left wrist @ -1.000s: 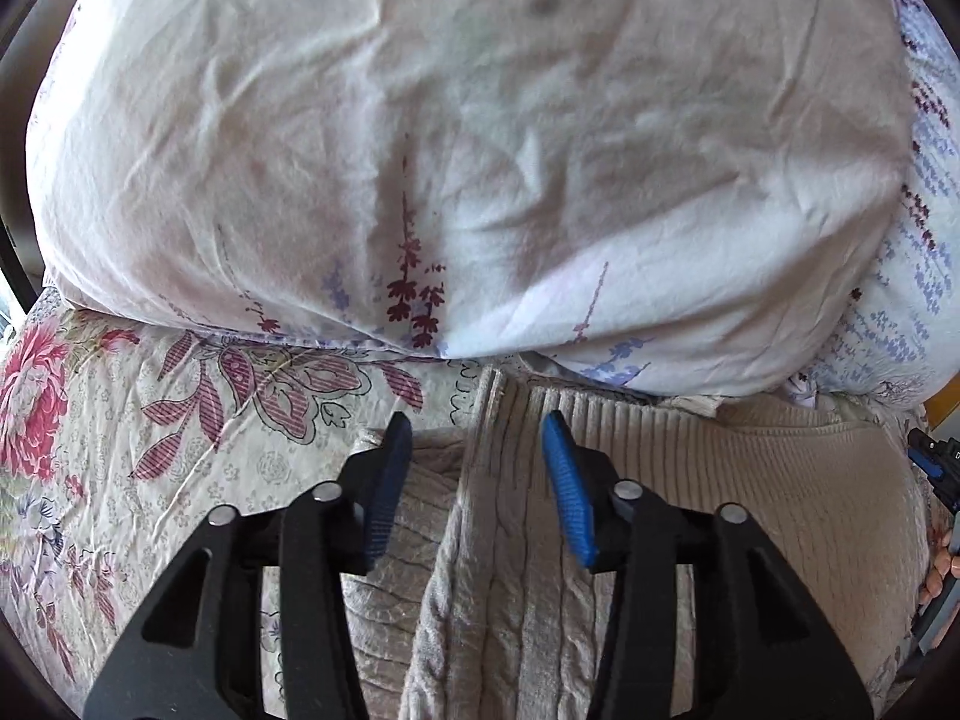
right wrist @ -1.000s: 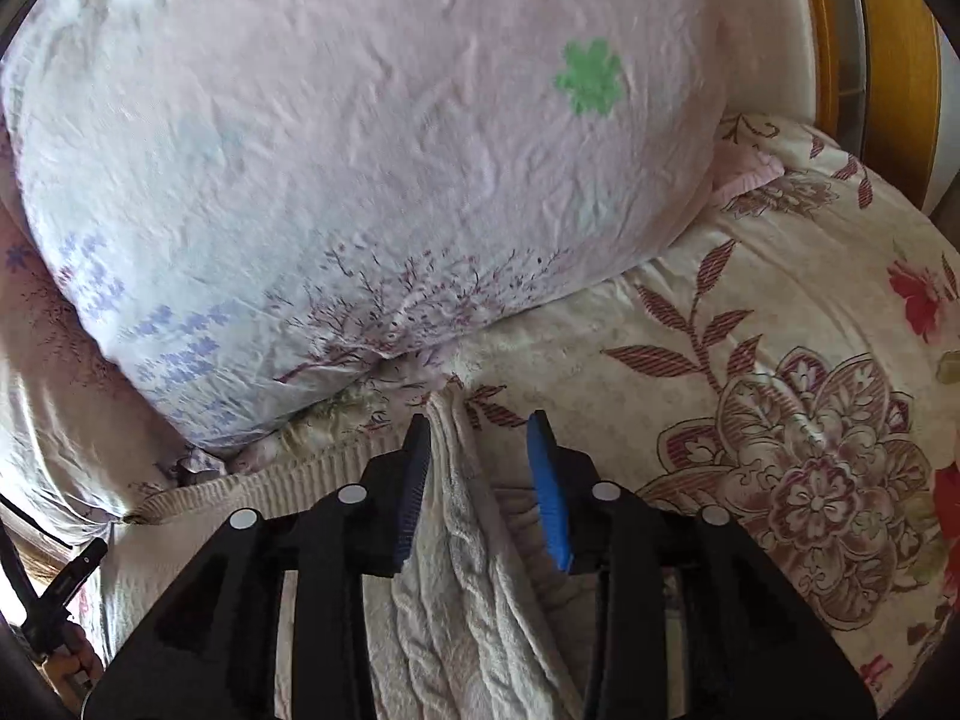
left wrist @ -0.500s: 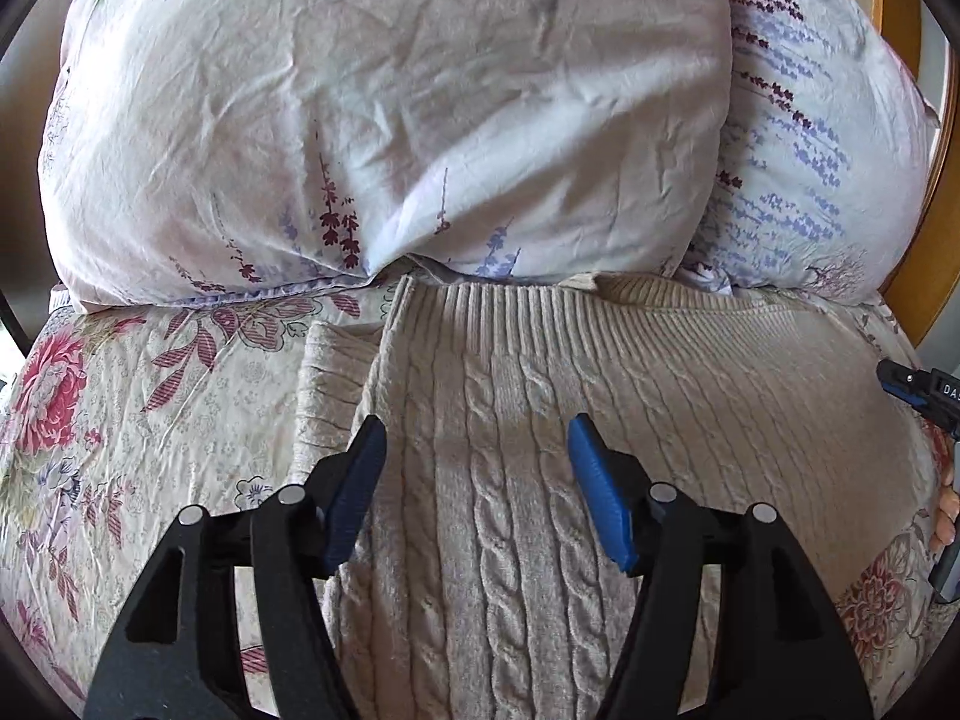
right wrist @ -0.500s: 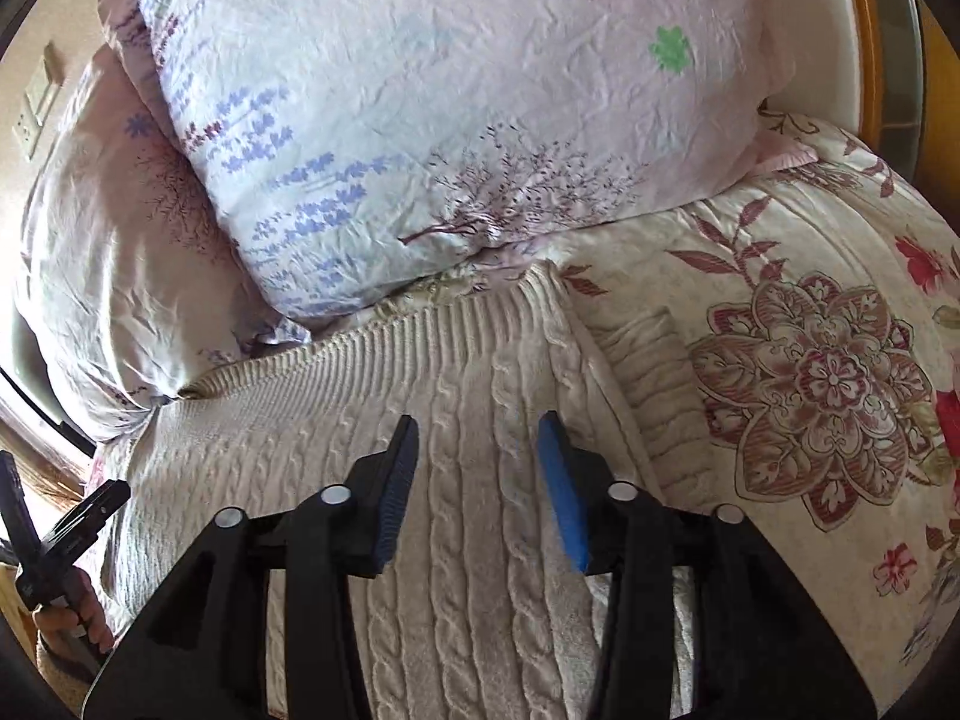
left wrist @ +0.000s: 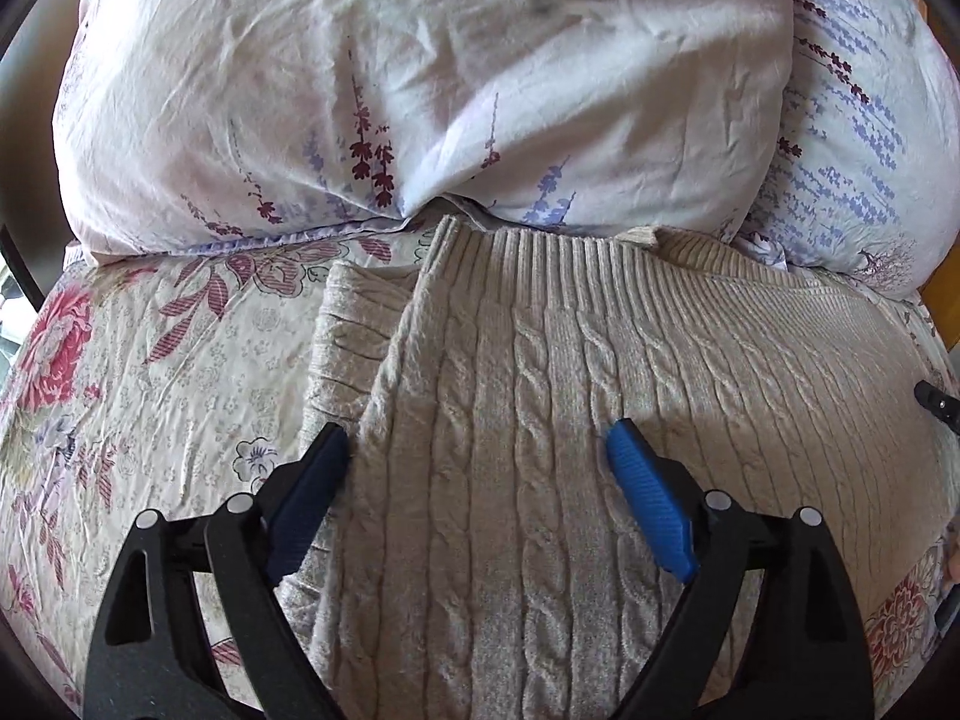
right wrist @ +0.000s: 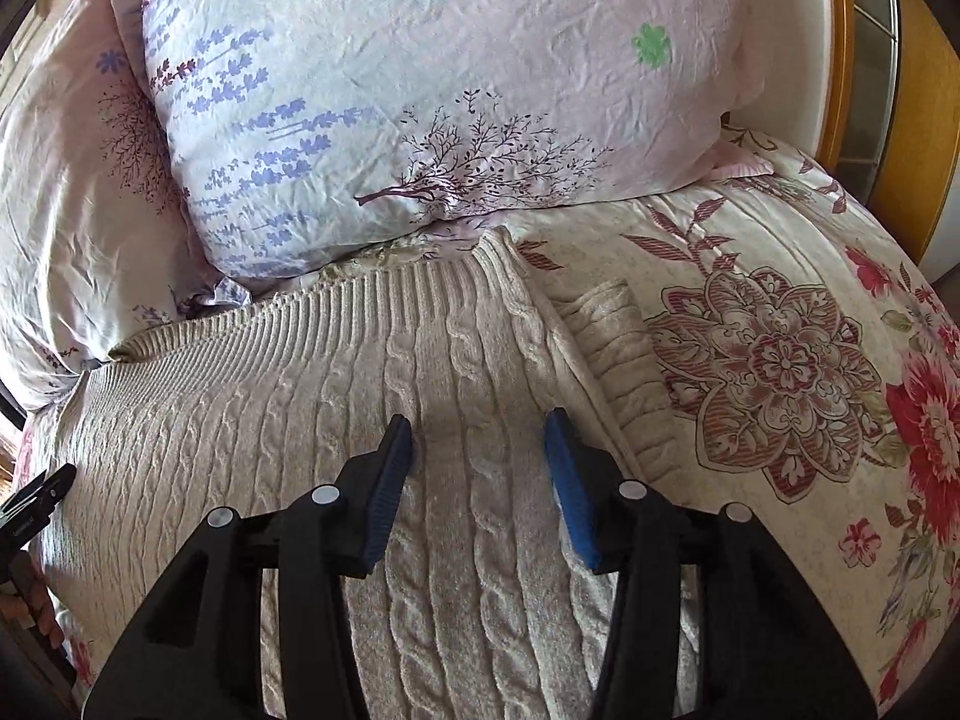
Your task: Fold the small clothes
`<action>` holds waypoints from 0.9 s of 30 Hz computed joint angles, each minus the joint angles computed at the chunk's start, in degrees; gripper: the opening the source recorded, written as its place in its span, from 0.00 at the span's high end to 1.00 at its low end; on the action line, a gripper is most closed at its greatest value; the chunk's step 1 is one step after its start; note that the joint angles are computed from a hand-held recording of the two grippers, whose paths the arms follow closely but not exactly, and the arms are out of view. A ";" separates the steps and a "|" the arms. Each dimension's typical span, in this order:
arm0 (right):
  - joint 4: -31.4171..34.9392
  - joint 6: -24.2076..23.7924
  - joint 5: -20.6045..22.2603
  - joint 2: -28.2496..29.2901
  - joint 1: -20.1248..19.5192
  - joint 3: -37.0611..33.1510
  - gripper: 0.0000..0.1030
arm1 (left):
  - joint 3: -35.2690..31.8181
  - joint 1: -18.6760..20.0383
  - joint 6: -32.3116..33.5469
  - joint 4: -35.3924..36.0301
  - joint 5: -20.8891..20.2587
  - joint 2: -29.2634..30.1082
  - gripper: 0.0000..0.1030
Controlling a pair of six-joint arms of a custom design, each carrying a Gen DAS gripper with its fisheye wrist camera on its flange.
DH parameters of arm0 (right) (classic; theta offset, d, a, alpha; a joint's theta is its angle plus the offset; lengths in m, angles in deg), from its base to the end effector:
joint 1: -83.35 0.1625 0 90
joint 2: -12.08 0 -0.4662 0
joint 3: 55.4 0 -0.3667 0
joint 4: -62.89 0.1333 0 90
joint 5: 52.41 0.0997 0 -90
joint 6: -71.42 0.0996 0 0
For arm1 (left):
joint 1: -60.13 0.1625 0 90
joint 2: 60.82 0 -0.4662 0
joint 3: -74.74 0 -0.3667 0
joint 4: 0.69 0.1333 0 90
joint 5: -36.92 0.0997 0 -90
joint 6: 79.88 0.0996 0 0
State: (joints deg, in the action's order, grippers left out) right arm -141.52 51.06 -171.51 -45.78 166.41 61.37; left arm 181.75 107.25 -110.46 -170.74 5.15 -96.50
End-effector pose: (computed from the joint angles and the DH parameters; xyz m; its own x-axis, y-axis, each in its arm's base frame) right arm 0.0159 -0.5717 0.2761 -0.7916 0.2764 0.5450 -0.2208 0.7023 -0.6768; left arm -0.2503 -0.5899 0.0503 -0.7498 -0.1414 -0.6463 0.3382 0.7578 -0.5580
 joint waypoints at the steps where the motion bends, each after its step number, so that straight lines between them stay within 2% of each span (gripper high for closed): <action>1: 0.42 0.97 -0.59 -0.29 0.26 0.13 0.53 | 0.45 -0.22 -0.27 0.07 -0.31 -0.48 0.14; 3: 0.48 2.46 -2.43 -0.40 1.18 0.28 0.51 | 1.80 -0.50 0.29 -1.08 -0.91 -1.57 0.14; 5: -1.07 1.92 -4.29 0.10 2.63 0.43 0.20 | 3.68 -0.96 0.08 -2.85 -1.16 -3.04 0.14; 9: -6.47 -4.80 -5.81 3.04 6.48 0.17 0.11 | 6.81 -0.97 -1.34 -5.55 -1.66 -6.21 0.08; 10: -6.30 -6.35 -5.86 3.82 7.49 -0.20 0.01 | 7.30 -0.86 -1.56 -5.46 -1.64 -6.88 0.06; 13: -7.61 -11.81 -7.91 7.56 10.61 -2.08 0.01 | 7.32 -0.66 -3.91 -1.08 -1.24 -8.22 0.04; 15: -11.24 -16.21 -10.92 11.17 12.60 -3.98 0.01 | 7.03 -0.56 -4.13 0.49 -0.88 -8.08 0.02; 17: -16.07 -21.54 -15.78 15.51 14.38 -7.14 0.01 | 6.88 -0.30 -4.33 1.83 -0.82 -8.02 0.02; 19: -20.03 -26.39 -21.46 19.63 15.49 -11.10 0.01 | 6.72 0.31 -3.39 0.71 -2.54 -7.79 0.02; 21: -17.76 -26.12 -23.91 21.04 15.45 -12.84 0.01 | 7.15 1.00 -2.06 -1.96 -4.91 -7.90 0.02; 23: -13.05 -22.91 -26.41 21.50 14.98 -13.87 0.01 | 7.31 1.69 -1.67 -3.30 -7.01 -8.19 0.02; 27: -9.31 -17.32 -24.52 19.88 13.78 -12.34 0.01 | 6.66 3.14 -1.55 -4.06 -10.75 -8.15 0.04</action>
